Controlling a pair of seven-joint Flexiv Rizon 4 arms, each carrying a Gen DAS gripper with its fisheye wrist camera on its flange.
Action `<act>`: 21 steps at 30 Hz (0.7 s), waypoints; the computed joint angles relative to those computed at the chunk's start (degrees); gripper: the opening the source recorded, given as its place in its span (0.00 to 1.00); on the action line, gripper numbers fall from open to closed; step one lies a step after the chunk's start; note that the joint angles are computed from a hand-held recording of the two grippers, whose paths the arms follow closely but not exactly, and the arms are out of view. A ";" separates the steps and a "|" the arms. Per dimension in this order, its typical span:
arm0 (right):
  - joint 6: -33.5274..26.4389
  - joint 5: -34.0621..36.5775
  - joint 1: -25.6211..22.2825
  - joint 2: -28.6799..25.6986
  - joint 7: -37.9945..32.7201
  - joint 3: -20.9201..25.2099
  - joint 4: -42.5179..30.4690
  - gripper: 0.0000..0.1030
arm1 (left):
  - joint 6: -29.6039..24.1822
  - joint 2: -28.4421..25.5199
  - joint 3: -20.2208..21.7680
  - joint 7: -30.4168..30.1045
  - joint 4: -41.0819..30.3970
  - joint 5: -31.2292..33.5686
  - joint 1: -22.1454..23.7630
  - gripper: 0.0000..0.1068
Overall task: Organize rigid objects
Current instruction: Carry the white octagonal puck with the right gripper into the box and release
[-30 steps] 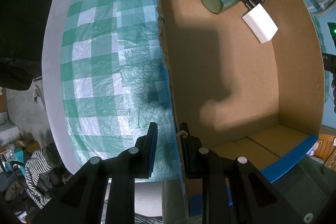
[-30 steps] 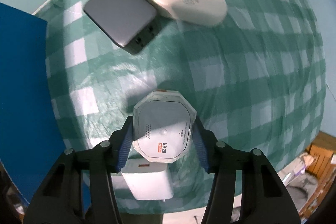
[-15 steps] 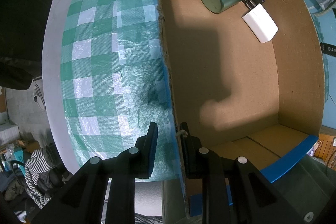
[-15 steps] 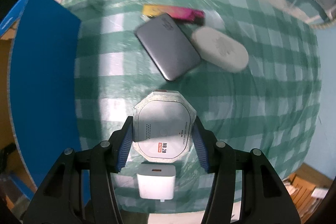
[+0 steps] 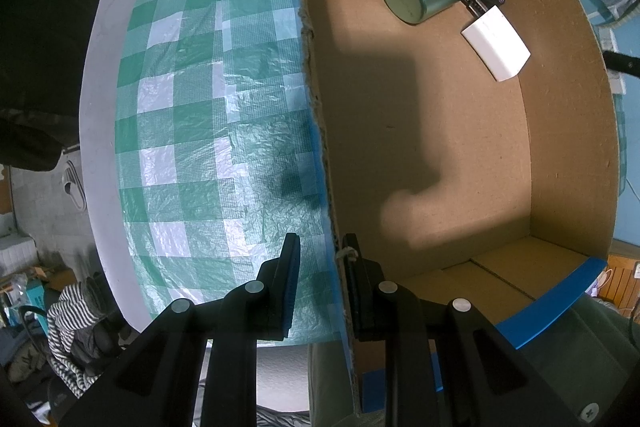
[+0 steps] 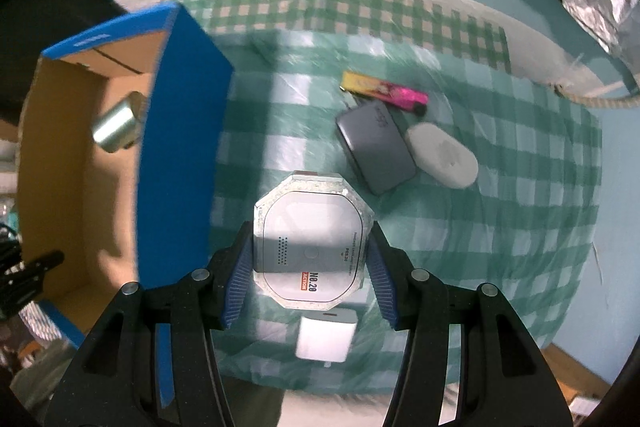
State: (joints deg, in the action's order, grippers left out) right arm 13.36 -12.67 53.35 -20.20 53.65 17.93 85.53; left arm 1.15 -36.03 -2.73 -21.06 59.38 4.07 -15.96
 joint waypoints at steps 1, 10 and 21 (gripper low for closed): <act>-0.35 -0.31 0.13 0.15 -0.32 0.04 -0.14 0.52 | 0.00 -0.01 -0.01 0.01 0.01 0.01 0.00 0.20; -5.03 -3.33 0.08 -1.89 -9.76 -1.47 -7.16 0.52 | -0.01 0.01 -0.02 0.05 0.01 0.01 0.03 0.20; -5.56 -4.66 -0.31 -6.16 -23.72 -3.67 -13.90 0.52 | 0.03 -0.11 0.00 0.12 0.04 0.04 0.08 0.20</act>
State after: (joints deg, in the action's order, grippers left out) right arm 7.80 -17.33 53.04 -26.36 29.93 14.26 71.63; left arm 1.18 -36.13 -2.72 -20.94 59.42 4.11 -15.88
